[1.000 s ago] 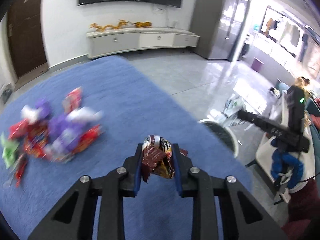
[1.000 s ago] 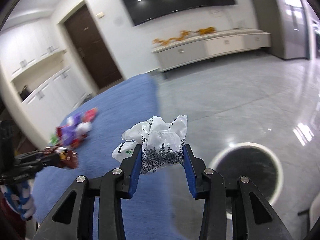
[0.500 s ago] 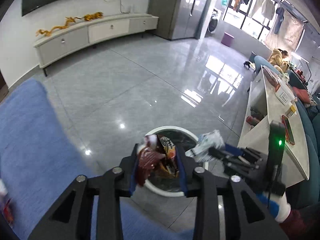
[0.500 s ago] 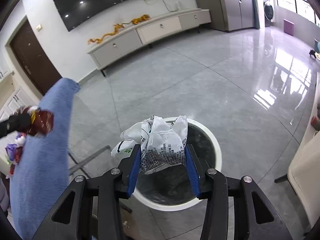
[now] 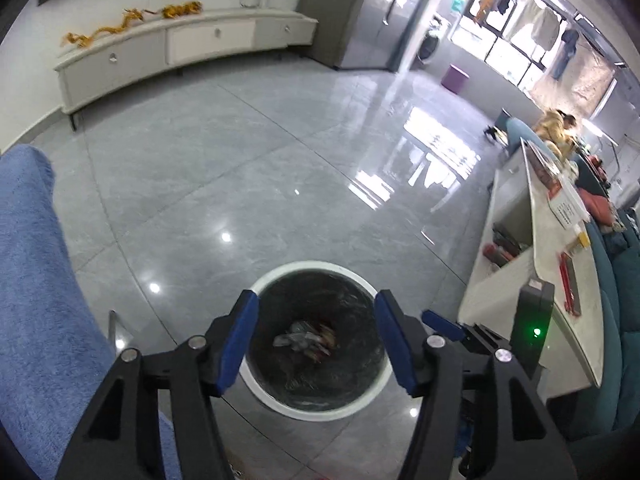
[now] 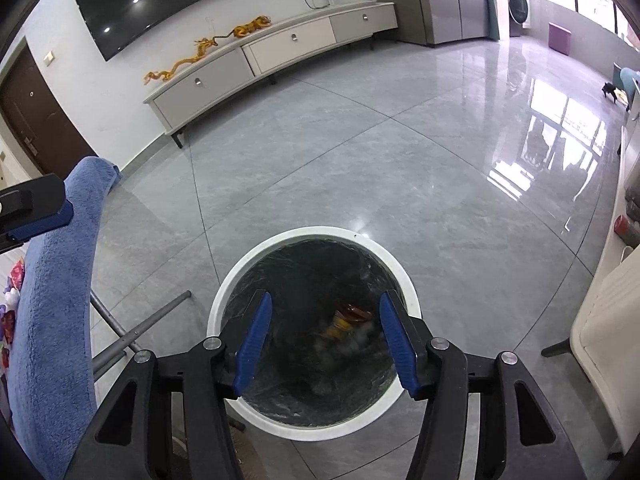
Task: Collect trash
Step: 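Carry both bags over the bin and open both tools to drop them, then move both open tools back over the wrappers on the rug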
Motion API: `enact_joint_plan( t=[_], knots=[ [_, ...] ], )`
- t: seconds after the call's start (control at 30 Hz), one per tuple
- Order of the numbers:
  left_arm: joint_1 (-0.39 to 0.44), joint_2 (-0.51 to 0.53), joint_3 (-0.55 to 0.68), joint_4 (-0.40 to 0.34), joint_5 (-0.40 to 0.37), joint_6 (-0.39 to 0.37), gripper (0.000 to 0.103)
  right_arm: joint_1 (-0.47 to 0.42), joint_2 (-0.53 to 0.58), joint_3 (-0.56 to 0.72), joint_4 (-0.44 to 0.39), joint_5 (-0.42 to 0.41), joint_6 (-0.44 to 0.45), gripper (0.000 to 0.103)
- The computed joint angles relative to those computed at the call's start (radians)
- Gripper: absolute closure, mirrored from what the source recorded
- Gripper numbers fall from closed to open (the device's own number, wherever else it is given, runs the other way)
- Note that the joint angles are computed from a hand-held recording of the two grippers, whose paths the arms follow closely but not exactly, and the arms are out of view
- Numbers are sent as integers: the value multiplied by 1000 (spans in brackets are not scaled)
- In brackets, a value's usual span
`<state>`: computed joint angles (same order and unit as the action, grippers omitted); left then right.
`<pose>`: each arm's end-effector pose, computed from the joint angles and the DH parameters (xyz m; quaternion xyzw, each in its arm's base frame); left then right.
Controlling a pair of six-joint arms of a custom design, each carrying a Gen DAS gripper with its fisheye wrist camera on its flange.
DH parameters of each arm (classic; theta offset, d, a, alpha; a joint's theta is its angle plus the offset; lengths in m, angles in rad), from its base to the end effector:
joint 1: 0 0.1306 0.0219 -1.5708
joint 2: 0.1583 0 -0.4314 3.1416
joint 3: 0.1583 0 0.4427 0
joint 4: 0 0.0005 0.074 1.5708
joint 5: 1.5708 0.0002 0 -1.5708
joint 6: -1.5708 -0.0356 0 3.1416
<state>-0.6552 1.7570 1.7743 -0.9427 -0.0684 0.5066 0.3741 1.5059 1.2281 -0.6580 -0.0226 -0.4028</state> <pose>0.5372 -0.4103 0.4567 0.0596 0.9460 -0.1468 0.2827 0.5144 0.2023 0.3504 0.0101 0.9499 0.1282 0.2848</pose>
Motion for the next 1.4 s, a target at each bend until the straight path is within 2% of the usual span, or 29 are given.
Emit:
enact_joint_plan(
  t=[0.13,0.23,0.33,0.63,0.93,1.03,1.2,1.4],
  knots=[
    [-12,-55,-67,43,-114,38,44,12,0,13,-7,17,5,47],
    [-19,-75,-77,-4,-162,7,44,23,-13,17,-3,28,17,47],
    [-20,-118,-123,-11,-205,14,44,39,-26,25,-1,39,24,47],
    [-11,-302,-298,-26,-345,90,44,103,-60,86,0,36,62,47],
    [30,-517,-472,-75,-503,169,44,224,-55,176,4,16,129,47],
    [54,-587,-537,-87,-537,205,44,270,-29,222,-14,2,146,47],
    [140,-744,-663,-109,-553,264,44,353,26,311,-54,-18,203,47],
    [257,-892,-753,-140,-555,250,44,441,109,437,-109,-56,262,47]
  ],
)
